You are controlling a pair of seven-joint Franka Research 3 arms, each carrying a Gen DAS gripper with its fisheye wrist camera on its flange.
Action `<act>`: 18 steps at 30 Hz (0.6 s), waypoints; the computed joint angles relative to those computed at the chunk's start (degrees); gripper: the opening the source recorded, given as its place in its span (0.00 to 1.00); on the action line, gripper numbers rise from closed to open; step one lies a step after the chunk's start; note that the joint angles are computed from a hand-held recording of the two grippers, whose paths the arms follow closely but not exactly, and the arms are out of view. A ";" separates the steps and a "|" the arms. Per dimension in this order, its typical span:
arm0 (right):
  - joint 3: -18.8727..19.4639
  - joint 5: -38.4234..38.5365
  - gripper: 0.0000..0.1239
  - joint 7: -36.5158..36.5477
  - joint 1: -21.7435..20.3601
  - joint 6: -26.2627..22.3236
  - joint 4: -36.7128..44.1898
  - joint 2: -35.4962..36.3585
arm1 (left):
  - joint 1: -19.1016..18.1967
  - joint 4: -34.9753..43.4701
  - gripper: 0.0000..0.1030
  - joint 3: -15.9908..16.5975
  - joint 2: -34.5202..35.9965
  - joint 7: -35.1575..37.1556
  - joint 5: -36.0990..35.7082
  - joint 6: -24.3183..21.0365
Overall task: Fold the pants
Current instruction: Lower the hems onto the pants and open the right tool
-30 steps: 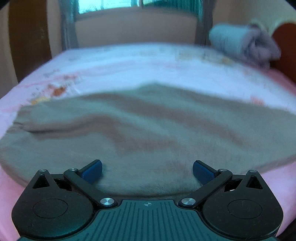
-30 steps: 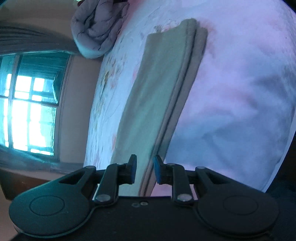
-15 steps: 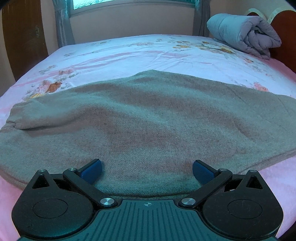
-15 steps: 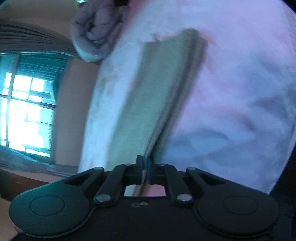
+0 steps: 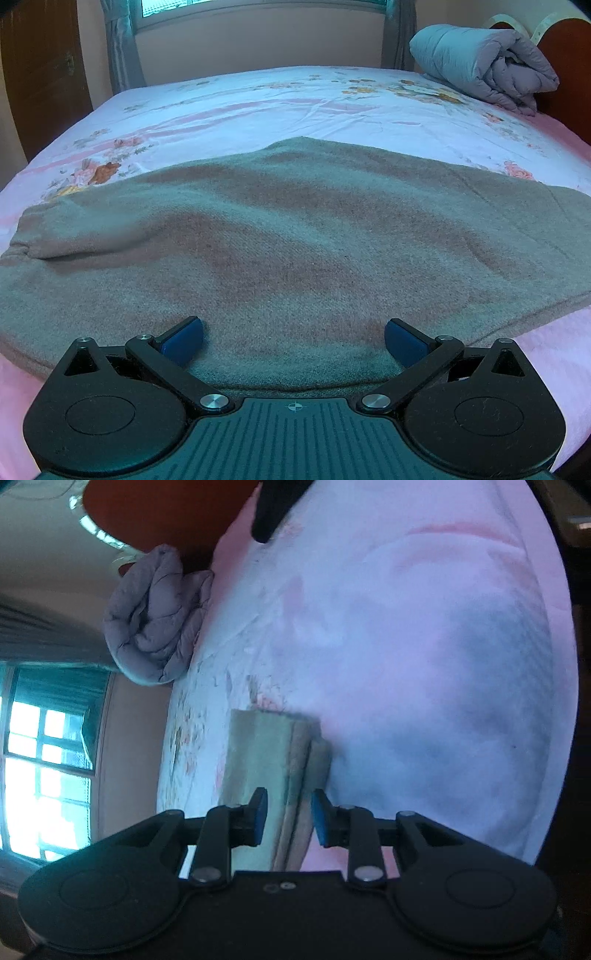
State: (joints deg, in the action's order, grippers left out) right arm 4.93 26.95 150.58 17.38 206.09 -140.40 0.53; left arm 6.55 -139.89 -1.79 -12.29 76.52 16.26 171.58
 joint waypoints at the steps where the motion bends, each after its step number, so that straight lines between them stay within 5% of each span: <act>1: -0.18 -1.07 0.15 1.14 -0.24 -0.59 0.52 0.56 | 0.09 0.10 1.00 -0.11 0.04 -0.10 0.12 -0.11; 11: 0.29 1.68 0.12 -4.51 0.20 0.02 -0.23 -0.81 | 0.46 0.63 1.00 -0.49 0.48 -1.07 1.07 -0.36; 16: -1.53 -12.12 0.12 7.72 -2.59 -0.33 0.68 1.40 | 0.33 0.64 1.00 -0.36 0.50 -0.98 1.00 -0.36; 18: -1.38 -14.07 0.00 8.97 -3.55 -1.81 1.89 2.15 | 0.22 0.70 1.00 -0.29 0.49 -0.80 0.87 -0.53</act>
